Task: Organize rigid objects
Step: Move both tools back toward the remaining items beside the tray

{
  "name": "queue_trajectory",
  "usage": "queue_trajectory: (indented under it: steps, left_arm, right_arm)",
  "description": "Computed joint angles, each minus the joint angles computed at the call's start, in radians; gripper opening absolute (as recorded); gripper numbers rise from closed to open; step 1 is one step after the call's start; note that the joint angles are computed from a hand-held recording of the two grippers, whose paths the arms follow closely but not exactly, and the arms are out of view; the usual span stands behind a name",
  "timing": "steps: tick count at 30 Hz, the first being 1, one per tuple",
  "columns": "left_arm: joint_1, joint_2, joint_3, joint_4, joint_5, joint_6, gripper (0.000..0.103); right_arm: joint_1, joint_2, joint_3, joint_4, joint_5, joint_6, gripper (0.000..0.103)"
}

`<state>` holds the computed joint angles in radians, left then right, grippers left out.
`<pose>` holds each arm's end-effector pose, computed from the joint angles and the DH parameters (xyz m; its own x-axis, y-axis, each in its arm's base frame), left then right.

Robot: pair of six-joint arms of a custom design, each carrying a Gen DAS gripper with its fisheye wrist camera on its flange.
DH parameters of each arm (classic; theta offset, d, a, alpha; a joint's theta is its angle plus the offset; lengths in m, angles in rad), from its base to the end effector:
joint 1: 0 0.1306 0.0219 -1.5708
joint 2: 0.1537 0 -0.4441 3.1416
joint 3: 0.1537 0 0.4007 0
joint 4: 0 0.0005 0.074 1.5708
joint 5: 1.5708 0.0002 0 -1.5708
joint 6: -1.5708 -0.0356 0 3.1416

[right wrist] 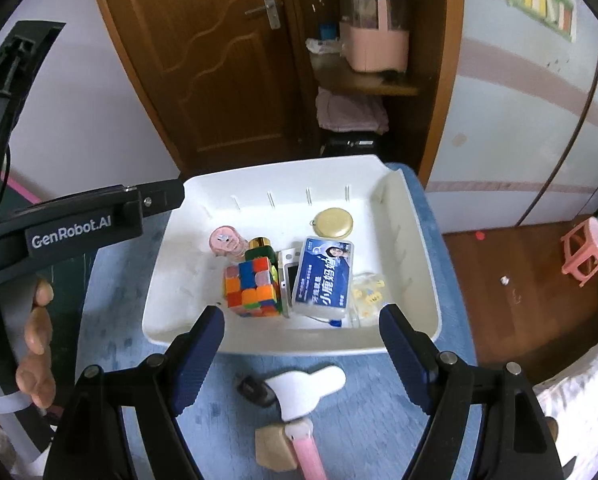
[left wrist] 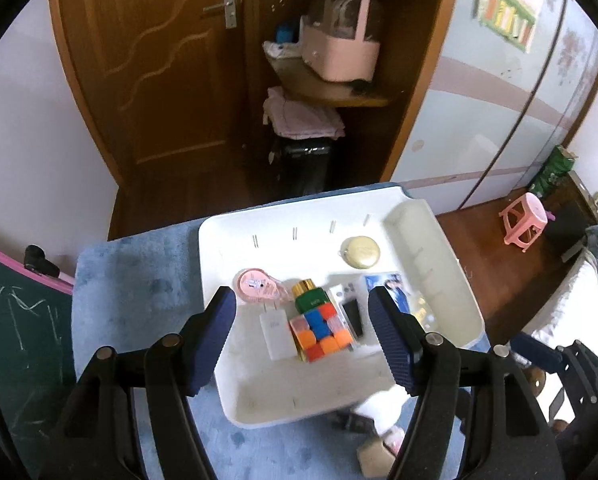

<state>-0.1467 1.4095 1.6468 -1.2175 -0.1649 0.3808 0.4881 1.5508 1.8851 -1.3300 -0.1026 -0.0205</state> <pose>0.4643 -0.0632 0.5781 -0.7828 -0.2549 -0.5676 -0.2555 0.9635 -0.0804 0.4569 0.2461 0.6103 -0.7516 -0.3759 -0.5420 -0.5004 0.8604 0.0971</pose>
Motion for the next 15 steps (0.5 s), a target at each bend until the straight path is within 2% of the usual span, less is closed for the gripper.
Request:
queue_trajectory:
  steps: [15]
  left_arm:
    - [-0.102, -0.169, -0.108, -0.012, 0.001, 0.034, 0.072]
  right_arm:
    - [0.001, -0.218, -0.129, 0.027, 0.065, 0.036, 0.08]
